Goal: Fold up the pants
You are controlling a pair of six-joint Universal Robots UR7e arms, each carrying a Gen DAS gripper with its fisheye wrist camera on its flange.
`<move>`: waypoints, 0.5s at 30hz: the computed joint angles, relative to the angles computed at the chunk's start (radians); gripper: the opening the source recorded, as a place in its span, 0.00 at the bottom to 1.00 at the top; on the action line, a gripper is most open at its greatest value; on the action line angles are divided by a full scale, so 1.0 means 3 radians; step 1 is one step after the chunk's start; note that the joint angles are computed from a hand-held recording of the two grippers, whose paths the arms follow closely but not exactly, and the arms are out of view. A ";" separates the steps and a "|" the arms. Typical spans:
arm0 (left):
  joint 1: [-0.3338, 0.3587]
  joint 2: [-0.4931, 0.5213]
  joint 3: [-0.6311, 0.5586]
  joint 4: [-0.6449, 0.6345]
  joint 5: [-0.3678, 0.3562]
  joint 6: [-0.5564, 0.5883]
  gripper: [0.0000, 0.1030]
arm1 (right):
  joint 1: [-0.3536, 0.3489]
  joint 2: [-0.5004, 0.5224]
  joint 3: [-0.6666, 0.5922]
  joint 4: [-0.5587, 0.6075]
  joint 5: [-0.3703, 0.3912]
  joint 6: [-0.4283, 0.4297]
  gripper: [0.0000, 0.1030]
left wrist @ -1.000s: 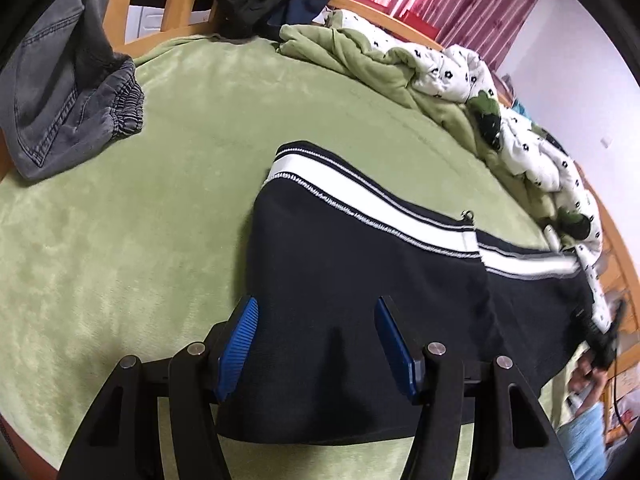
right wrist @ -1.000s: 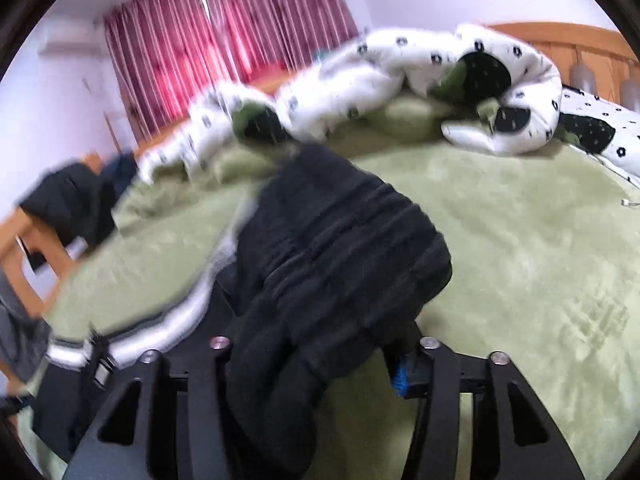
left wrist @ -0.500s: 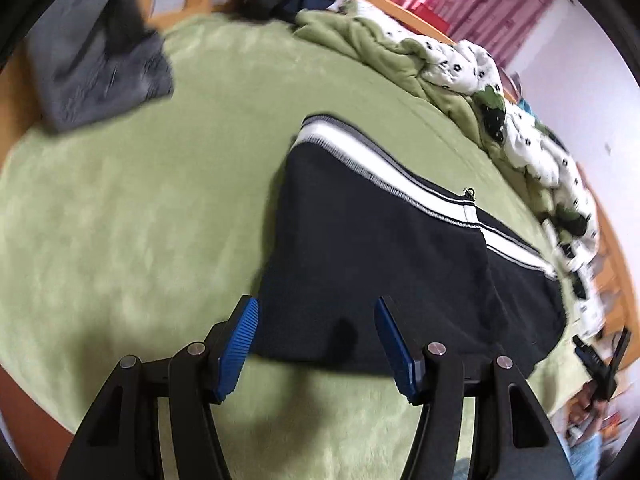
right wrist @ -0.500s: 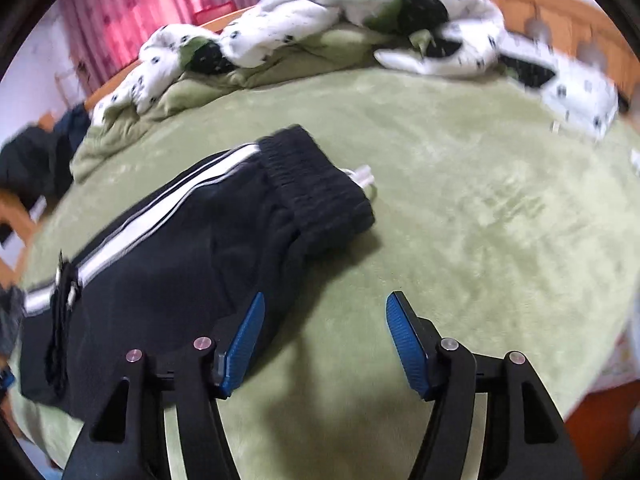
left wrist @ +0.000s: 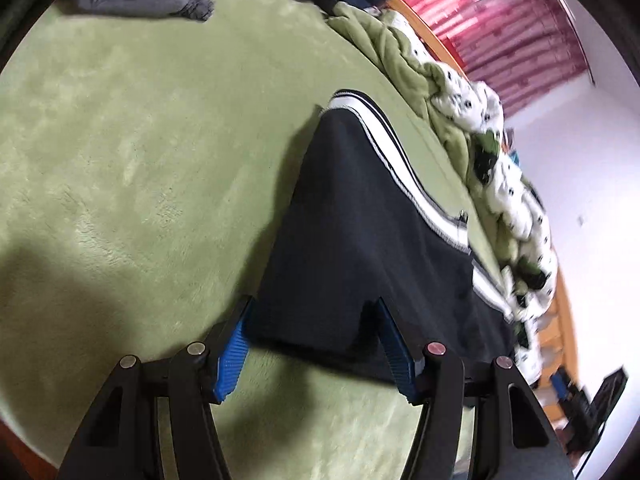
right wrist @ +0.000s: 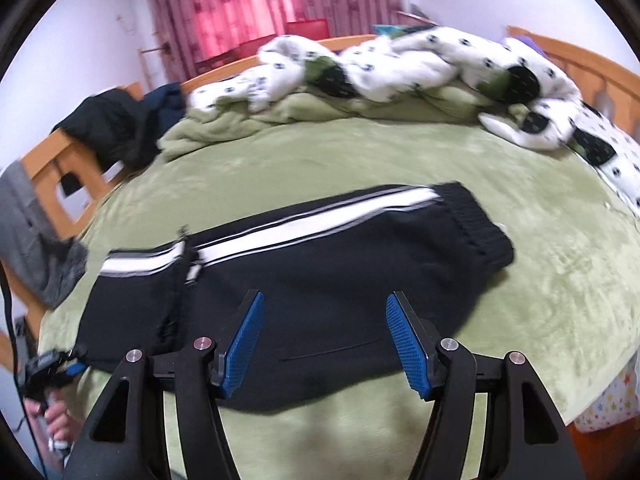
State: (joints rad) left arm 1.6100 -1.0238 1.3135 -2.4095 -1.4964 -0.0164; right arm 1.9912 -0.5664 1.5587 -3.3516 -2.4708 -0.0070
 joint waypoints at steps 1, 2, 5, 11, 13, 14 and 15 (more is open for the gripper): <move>0.0011 0.0017 -0.0038 0.0025 -0.0030 -0.0078 0.55 | 0.0031 0.0032 -0.0041 0.0048 -0.0014 -0.0012 0.61; 0.0017 0.0036 -0.0076 0.0054 -0.0055 -0.0185 0.55 | 0.0068 0.0073 -0.0101 0.0105 -0.0044 -0.0035 0.61; -0.0039 0.0032 -0.0083 0.0097 0.0123 -0.0305 0.50 | 0.0120 0.0155 -0.0221 0.0185 -0.0043 -0.0083 0.59; -0.0347 -0.0140 0.0253 -0.0317 0.0699 0.0090 0.17 | 0.0119 0.0293 -0.0196 -0.0331 -0.0005 -0.0295 0.55; -0.0511 -0.0203 0.0408 -0.0538 0.0952 0.0308 0.16 | 0.0065 0.0155 -0.0029 -0.0118 0.0097 -0.0091 0.54; -0.0631 -0.0227 0.0494 -0.0641 0.1081 0.0468 0.16 | 0.0034 0.0097 0.0051 -0.0081 0.0128 0.0010 0.54; -0.0726 -0.0235 0.0530 -0.0678 0.1203 0.0597 0.15 | 0.0004 0.0041 0.0120 -0.0029 0.0163 0.0145 0.54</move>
State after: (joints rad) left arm 1.3923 -1.0942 1.4725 -2.6130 -1.1356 0.1626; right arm 1.9924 -0.5541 1.5948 -3.3602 -2.4221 0.0366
